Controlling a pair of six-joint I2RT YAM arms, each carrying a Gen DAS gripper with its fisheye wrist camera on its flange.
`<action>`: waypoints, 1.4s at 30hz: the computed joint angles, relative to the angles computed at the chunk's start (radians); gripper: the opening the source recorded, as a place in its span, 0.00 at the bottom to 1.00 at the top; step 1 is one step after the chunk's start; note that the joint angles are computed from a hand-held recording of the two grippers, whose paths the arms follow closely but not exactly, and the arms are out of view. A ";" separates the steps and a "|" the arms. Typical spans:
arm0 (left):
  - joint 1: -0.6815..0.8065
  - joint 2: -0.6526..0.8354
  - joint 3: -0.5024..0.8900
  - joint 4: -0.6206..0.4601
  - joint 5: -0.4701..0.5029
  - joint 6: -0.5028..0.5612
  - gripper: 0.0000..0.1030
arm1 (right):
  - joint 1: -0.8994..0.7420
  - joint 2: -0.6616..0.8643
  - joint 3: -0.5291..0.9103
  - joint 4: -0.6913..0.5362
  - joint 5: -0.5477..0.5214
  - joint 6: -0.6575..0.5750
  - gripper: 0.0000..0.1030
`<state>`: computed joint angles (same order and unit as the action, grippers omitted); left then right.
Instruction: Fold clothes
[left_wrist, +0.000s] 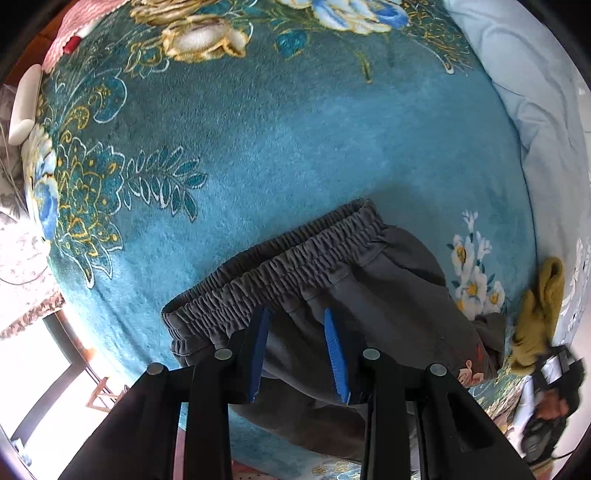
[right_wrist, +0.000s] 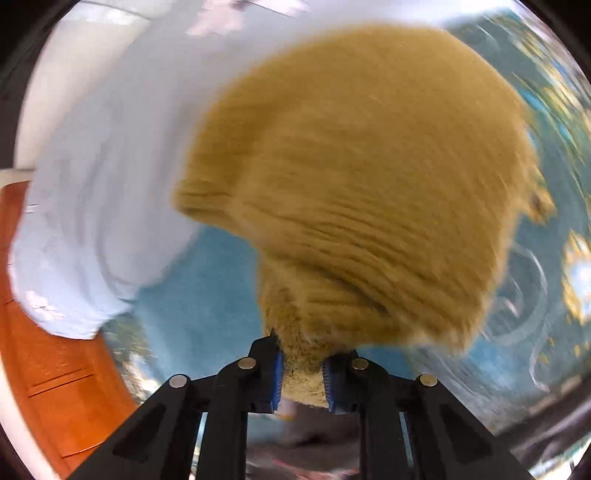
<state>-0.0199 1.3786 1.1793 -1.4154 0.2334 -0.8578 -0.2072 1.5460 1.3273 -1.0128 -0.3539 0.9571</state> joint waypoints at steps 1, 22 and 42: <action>0.000 0.002 -0.005 0.004 0.003 0.002 0.31 | -0.003 0.031 0.058 0.001 0.000 -0.016 0.17; -0.007 0.009 -0.050 0.032 0.020 -0.003 0.31 | 0.204 -0.123 -0.058 -0.102 0.000 -0.319 0.62; 0.074 -0.031 -0.013 0.003 0.053 0.070 0.31 | 0.272 -0.480 -0.257 -0.113 -0.049 0.108 0.11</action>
<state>0.0542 1.3480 1.1659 -1.4122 0.2864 -0.7874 0.0644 1.0657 1.0700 -1.1262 -0.4028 1.0656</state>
